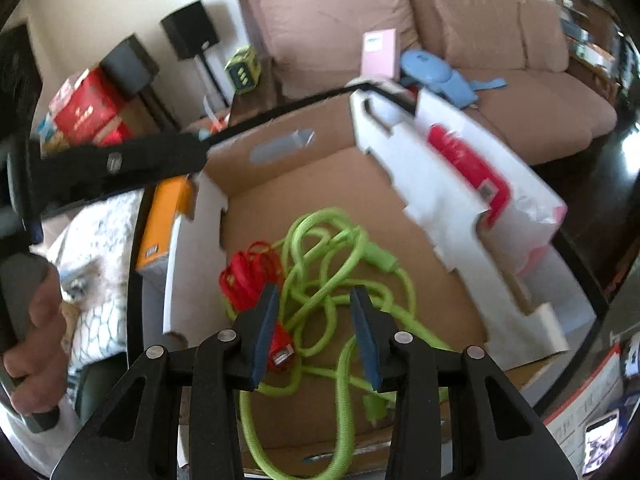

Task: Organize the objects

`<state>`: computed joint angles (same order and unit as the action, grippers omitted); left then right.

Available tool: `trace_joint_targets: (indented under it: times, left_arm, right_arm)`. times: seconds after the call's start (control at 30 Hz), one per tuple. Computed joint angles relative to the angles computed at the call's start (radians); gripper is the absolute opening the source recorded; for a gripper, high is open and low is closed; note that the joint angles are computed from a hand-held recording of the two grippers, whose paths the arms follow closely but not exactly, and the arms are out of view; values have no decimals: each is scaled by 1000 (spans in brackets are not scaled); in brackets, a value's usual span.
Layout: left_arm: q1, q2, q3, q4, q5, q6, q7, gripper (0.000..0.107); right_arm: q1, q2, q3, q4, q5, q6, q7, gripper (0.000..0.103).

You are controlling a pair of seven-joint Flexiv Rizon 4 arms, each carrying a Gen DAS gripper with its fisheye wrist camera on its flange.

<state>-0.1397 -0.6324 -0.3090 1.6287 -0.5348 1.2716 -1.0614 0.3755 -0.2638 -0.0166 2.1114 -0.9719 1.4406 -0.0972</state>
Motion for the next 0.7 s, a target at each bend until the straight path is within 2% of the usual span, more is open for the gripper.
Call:
trace_joint_targets:
  times: [0.03,0.1,0.2,0.37,0.6,0.7]
  left_arm:
    - [0,0,0,0,0,2,0,92]
    - [1,-1,0,-2,0,2,-2,92]
    - [-1,-5,7,-7,0,-4,-18,92]
    - [4,-9,5,-9,-1,-4,-23,92]
    - [3,-9,12,-15,5,-20,-30,92]
    - [6,-6,7,-10,3,-11,-23,92]
  right_arm:
    - [21,17,-52,12,-97,17,97,38]
    - [12,34,-89,16,-246,38,236,39]
    - [-22,48,-95,8,-392,51,363,39]
    - [-80,42,-50,-13,-458,45,423,39]
    - [-153,30,24,-26,-477,43,433,40]
    - [-171,30,35,-35,-517,41,467,45]
